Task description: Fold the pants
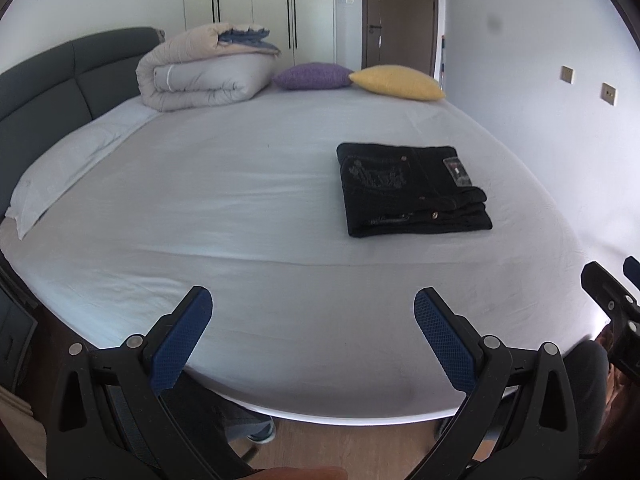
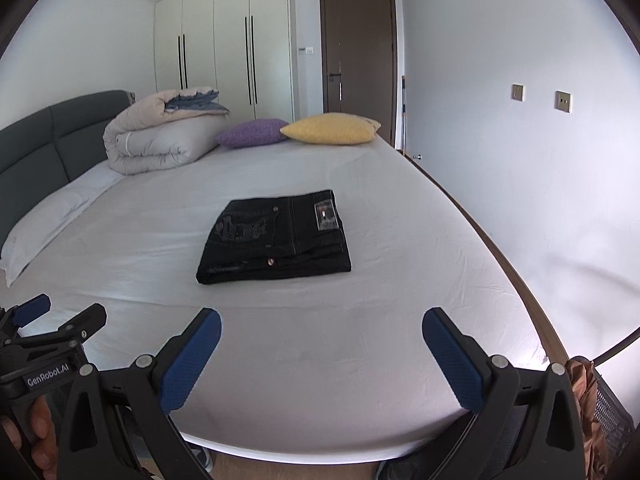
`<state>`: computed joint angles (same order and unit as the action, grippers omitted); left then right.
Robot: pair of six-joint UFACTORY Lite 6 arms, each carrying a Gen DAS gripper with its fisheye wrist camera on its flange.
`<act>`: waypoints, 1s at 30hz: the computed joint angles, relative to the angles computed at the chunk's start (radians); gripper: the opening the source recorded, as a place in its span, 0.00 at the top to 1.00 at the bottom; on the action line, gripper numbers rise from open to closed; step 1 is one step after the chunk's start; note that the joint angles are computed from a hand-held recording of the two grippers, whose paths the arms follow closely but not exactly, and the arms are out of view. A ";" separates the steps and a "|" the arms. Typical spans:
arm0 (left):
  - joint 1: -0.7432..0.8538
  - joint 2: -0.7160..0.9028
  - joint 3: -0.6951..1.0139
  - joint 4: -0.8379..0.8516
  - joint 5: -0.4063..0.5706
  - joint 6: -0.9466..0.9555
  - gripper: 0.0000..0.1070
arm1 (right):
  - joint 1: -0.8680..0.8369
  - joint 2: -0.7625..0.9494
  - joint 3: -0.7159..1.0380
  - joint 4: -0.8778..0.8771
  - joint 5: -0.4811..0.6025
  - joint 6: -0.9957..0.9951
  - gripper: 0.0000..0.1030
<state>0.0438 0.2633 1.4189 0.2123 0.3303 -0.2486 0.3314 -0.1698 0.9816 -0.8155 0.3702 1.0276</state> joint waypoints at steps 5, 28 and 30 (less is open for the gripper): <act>-0.003 0.159 0.121 -0.010 0.019 0.012 0.04 | -0.015 0.098 0.036 0.008 -0.032 -0.007 0.00; -0.045 0.460 0.391 0.002 0.075 -0.039 0.04 | -0.065 0.307 0.166 0.196 -0.055 -0.210 0.00; -0.045 0.455 0.384 0.001 0.072 -0.039 0.04 | -0.062 0.307 0.167 0.193 -0.051 -0.206 0.00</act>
